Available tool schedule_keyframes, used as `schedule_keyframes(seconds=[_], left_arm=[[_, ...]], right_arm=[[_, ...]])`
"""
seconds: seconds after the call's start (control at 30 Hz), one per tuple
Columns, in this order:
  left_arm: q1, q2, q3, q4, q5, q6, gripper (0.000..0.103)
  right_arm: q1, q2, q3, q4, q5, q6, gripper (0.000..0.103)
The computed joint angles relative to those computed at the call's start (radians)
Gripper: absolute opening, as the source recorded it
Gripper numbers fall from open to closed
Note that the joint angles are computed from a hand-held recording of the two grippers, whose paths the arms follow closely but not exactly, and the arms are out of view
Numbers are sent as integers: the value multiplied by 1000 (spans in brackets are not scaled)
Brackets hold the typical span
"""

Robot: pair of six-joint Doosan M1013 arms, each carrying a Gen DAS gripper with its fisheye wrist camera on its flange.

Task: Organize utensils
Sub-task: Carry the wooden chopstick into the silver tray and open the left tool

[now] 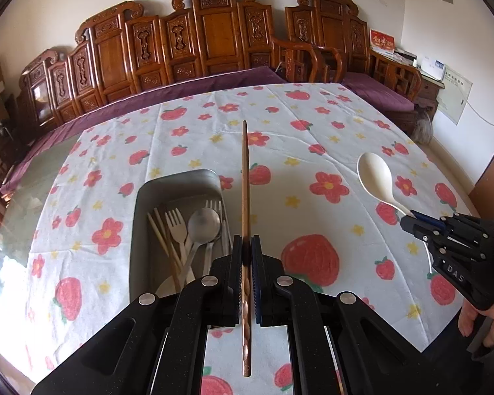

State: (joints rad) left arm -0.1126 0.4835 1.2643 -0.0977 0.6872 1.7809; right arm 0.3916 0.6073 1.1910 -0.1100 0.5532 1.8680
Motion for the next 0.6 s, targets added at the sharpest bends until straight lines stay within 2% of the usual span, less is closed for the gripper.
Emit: schedule_keyframes(seconds=[0.23, 0.4, 0.6], left_arm=[[32, 12, -20, -86, 2, 71, 4], [60, 48, -65, -137, 47, 94, 4], [82, 91, -109, -143, 96, 75, 4]], right_arm=[[19, -10, 4, -6, 1, -22, 11], [30, -6, -9, 17, 1, -63, 11], [41, 13, -48, 59, 14, -121, 11]])
